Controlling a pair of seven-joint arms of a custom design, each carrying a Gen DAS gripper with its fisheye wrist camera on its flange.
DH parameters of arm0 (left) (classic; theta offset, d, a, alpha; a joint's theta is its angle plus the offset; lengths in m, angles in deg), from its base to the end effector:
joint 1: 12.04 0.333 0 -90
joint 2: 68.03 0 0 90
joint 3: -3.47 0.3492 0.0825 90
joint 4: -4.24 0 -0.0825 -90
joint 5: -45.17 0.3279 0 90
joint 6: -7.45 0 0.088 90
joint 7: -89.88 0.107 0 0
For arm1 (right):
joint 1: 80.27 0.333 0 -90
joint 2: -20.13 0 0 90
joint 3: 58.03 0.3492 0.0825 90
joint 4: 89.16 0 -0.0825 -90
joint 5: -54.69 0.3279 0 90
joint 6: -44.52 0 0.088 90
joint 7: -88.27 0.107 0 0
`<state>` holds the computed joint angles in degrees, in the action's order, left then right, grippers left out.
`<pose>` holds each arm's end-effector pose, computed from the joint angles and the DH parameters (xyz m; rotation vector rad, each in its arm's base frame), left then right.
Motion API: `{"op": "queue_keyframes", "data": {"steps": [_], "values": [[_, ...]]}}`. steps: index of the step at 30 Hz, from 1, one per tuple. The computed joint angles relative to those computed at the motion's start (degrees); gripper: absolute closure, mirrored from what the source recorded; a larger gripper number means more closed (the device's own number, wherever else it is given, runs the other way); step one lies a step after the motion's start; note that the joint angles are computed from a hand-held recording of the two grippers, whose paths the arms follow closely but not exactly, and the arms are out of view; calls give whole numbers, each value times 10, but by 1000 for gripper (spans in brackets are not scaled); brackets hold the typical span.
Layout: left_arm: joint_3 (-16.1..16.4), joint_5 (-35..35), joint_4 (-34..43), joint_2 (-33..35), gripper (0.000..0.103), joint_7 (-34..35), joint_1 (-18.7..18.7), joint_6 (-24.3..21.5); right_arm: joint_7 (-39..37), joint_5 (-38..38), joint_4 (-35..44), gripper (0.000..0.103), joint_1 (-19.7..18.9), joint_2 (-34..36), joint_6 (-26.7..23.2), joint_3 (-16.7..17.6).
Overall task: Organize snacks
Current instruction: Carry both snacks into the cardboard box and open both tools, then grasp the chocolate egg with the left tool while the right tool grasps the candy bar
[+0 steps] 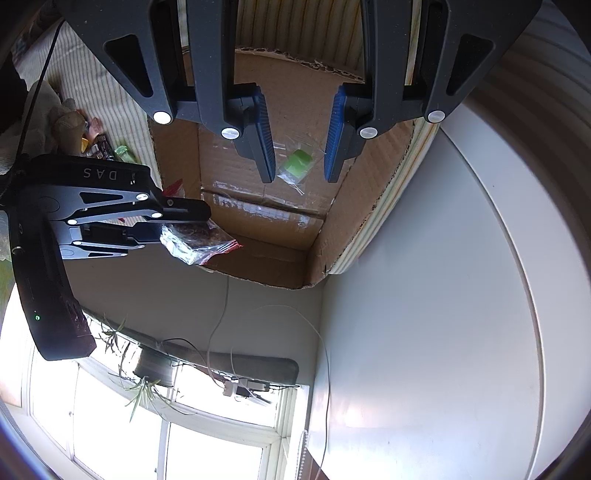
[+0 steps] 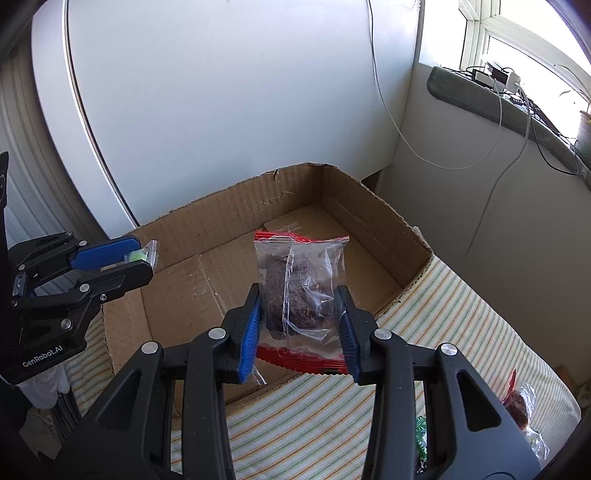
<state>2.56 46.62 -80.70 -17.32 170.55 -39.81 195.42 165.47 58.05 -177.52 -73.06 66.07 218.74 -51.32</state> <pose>0.6580 -0.3581 0.3178 -1.4408 2.0655 -1.1124 0.7217 0.1481 0.3231 -2.0609 1.4509 -0.5552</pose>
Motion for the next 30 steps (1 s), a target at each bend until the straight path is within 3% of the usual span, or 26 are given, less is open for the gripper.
{"op": "queue_keyframes", "data": {"steps": [5,9,13,18,25,30], "values": [[0,0,2,1,77,-2,1,-2,-6,2,20,63,0,13,-16,5],[19,-4,-1,-1,74,-10,-13,1,-4,1,16,61,9,11,-5,-3],[36,-9,-10,-6,60,-16,-27,7,1,-1,0,34,11,2,17,-4],[43,-15,-29,-17,60,-16,-33,22,10,-7,-41,34,17,-24,41,-17],[46,-32,-59,-35,60,-6,-44,46,22,-11,-121,34,0,-70,89,-7],[21,-34,-76,-46,60,12,-40,61,38,-18,-208,34,-5,-121,136,-19]]}}
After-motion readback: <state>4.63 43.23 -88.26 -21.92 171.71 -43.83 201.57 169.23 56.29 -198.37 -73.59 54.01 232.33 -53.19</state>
